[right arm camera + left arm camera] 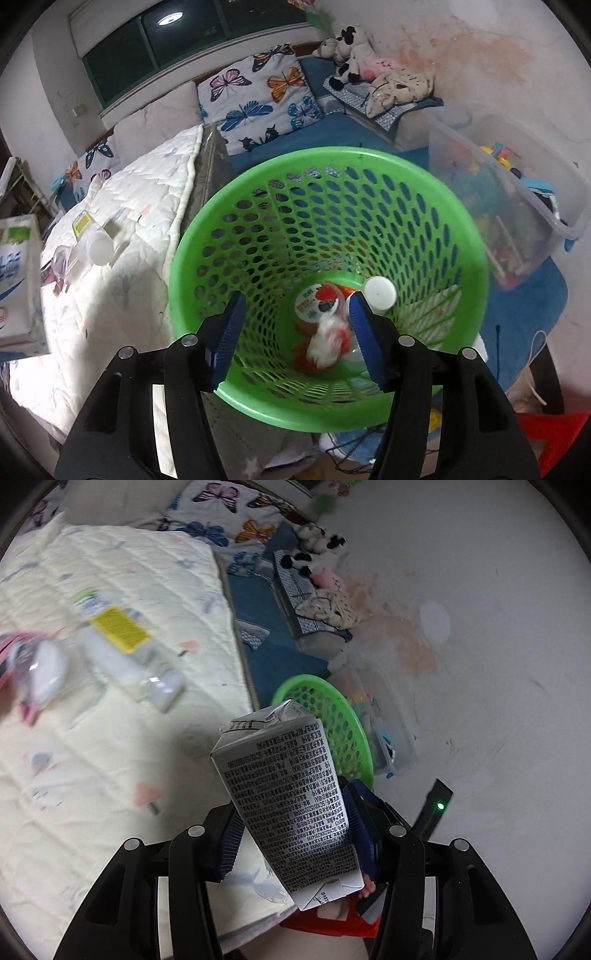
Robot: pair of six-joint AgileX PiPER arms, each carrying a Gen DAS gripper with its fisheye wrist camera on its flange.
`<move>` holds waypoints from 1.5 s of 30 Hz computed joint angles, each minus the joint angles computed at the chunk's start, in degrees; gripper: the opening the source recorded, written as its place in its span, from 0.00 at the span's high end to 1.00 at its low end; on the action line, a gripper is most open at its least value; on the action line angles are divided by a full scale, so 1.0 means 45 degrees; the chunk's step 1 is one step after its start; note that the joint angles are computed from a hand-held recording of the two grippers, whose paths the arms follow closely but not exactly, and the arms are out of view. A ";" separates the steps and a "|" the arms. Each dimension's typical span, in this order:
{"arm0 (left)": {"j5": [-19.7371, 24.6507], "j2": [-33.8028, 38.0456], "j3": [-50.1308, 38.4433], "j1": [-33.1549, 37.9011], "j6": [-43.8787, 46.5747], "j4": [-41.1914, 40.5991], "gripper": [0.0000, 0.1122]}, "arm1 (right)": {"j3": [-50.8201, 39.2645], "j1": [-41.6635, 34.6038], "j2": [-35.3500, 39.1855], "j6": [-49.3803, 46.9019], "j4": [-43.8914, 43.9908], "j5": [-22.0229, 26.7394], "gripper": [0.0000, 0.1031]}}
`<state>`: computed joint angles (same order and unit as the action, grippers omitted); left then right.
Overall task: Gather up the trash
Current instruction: 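Release the tissue into the basket with the right gripper while the left drops the carton in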
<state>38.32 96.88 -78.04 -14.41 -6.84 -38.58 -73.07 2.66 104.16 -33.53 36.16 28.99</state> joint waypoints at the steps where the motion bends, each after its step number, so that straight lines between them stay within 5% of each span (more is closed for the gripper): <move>1: 0.0052 0.0290 -0.0344 -0.0122 -0.0088 0.0105 0.55 | 0.0053 -0.0082 -0.0062 -0.0111 0.0084 0.0058 0.43; 14: 0.1018 0.5224 -0.6349 -0.1707 -0.2259 0.2258 0.55 | 0.1294 -0.1263 -0.0976 -0.2054 0.1136 0.0237 0.35; 24: 0.1588 0.6845 -0.8516 -0.2240 -0.3044 0.3319 0.55 | 0.1535 -0.1660 -0.1051 -0.2191 0.1028 0.0320 0.29; 35: 0.0827 0.5923 -0.7039 -0.2375 -0.2557 0.3529 0.47 | 0.1831 -0.1490 -0.1458 -0.2339 0.1182 0.0056 0.24; 45: -0.0210 0.2943 -0.3535 -0.2366 -0.3519 0.6790 0.36 | 0.1673 -0.0556 -0.1630 -0.1834 0.1289 0.0137 0.23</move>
<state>37.38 110.12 -93.94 -25.06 -22.67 -8.03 -65.54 0.16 96.83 -41.78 41.96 29.60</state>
